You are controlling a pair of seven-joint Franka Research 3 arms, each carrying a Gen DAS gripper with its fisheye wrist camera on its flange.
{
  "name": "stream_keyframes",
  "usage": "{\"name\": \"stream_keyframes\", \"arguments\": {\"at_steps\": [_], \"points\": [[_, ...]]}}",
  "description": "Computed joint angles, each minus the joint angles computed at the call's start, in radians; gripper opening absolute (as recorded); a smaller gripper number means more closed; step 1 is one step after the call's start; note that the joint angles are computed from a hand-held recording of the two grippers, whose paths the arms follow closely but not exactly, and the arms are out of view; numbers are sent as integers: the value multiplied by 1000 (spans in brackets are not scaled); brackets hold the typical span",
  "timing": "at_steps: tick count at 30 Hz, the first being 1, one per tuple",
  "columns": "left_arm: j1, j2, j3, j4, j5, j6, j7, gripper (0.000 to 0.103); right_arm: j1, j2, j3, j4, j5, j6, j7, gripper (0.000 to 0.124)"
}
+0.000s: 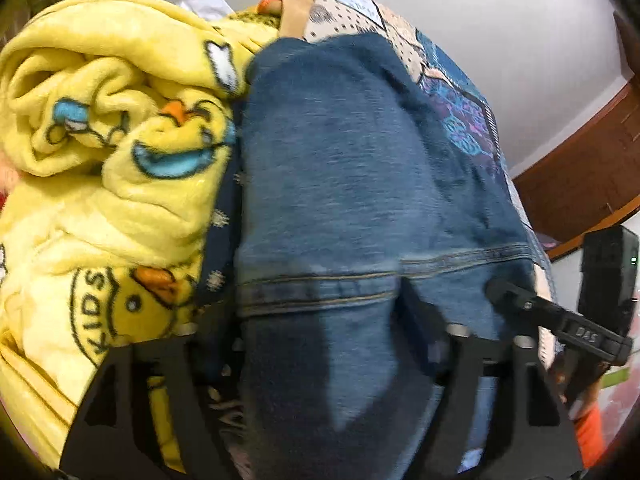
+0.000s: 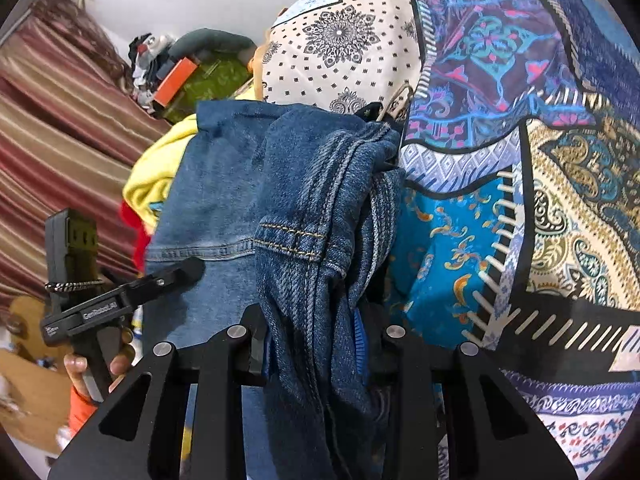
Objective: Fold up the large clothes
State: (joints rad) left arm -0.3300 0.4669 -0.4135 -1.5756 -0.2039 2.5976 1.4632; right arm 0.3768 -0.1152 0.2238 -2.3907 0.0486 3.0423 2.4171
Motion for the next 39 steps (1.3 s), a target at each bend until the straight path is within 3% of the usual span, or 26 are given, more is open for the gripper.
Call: {"name": "stream_keyframes", "arguments": {"at_steps": [4, 6, 9, 13, 16, 19, 24, 28, 33, 39], "points": [[-16, -47, 27, -53, 31, 15, -50, 83, -27, -48, 35, -12, -77, -65, 53, 35], [-51, -92, 64, -92, 112, 28, -108, 85, -63, -77, 73, -10, -169, -120, 113, 37], [-101, -165, 113, -166, 268, 50, -201, 95, -93, -92, 111, 10, -304, -210, 174, 51], [-100, -221, 103, -228, 335, 9, -219, 96, -50, -123, 109, 15, -364, -321, 183, 71], [-105, -263, 105, -292, 373, 27, -278, 97, -7, -145, 104, 3, -348, -375, 172, 73], [-98, -295, 94, -314, 353, -15, -302, 96, 35, -176, 95, -21, -297, -392, 142, 73], [-110, -421, 92, -396, 409, -24, -384, 96, 41, -280, 136, -47, -305, -428, 179, 73], [-120, -561, 75, -467, 489, 7, -458, 96, 13, -408, 199, -41, -339, -472, 219, 73], [-132, -754, 49, -563, 536, 101, -541, 96, -31, -556, 285, 4, -380, -529, 247, 75], [-86, -1016, -32, -682, 624, 221, -713, 96, -116, -747, 423, 62, -432, -554, 294, 80]]}}
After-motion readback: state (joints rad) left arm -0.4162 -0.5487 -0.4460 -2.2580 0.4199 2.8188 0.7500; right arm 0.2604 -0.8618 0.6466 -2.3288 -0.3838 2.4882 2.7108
